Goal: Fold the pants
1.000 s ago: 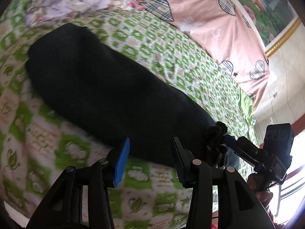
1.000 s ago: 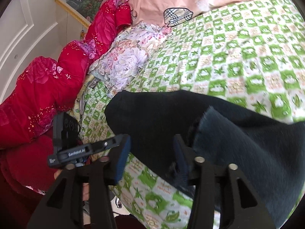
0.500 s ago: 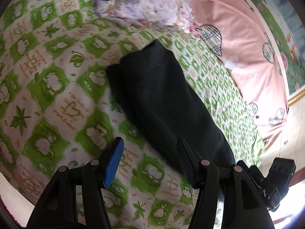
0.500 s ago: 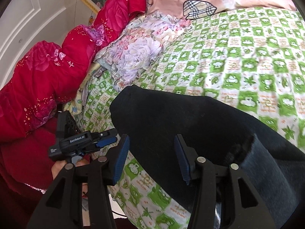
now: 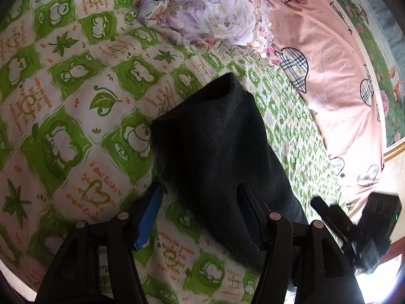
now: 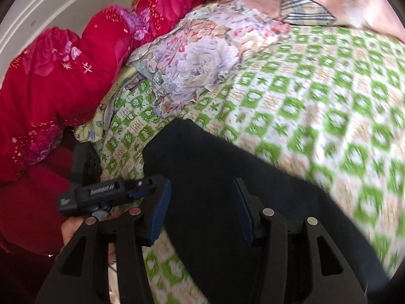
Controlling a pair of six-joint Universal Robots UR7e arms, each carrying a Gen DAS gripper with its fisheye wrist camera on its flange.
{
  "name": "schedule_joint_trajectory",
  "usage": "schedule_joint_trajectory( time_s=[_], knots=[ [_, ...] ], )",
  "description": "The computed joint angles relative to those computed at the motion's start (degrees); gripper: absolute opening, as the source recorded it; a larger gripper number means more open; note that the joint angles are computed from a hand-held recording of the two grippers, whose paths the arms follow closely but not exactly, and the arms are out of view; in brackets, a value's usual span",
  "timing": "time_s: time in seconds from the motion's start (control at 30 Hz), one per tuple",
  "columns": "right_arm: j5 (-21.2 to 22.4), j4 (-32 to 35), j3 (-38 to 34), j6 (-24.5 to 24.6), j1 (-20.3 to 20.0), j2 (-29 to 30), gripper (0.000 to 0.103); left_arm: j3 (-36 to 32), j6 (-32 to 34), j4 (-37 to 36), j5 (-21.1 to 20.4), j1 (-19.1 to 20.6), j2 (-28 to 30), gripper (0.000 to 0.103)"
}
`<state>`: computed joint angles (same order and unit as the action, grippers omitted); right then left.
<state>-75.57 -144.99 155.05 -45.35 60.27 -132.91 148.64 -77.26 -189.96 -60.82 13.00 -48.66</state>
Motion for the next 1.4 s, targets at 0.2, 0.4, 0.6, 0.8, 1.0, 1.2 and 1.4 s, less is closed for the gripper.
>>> schedule_joint_trajectory(
  time_s=[0.2, 0.4, 0.6, 0.8, 1.0, 1.2, 1.4],
  knots=[
    [-9.5, -14.2, -7.8, 6.1, 12.1, 24.8, 0.053, 0.8, 2.1, -6.0, -0.9, 2.1, 1.5, 0.061],
    [-14.6, -12.5, -15.5, 6.0, 16.5, 38.3, 0.053, 1.5, 2.1, -6.9, 0.2, 0.9, 2.3, 0.061],
    [-14.7, -9.0, -18.0, 4.6, 16.9, 43.0, 0.037, 0.4, 1.1, -3.9, 1.8, 0.5, 2.5, 0.056],
    [-13.4, -11.1, -15.7, 4.0, 17.1, 40.2, 0.024, -1.1, 1.3, -1.0, 2.8, 1.9, 2.1, 0.026],
    [-10.9, -10.2, -13.6, 3.2, 17.5, 34.0, 0.023, -1.6, 3.0, 3.2, 3.2, -0.2, -1.4, 0.015],
    [-3.1, -1.2, -11.3, 0.7, 12.8, 19.5, 0.023, -3.3, 4.8, 7.4, 4.6, -5.4, -5.8, 0.013],
    [8.2, 15.5, -9.8, -6.3, 1.1, -0.9, 0.022, -8.1, 11.2, 7.5, 3.5, -9.5, -5.2, 0.013]
  ],
)
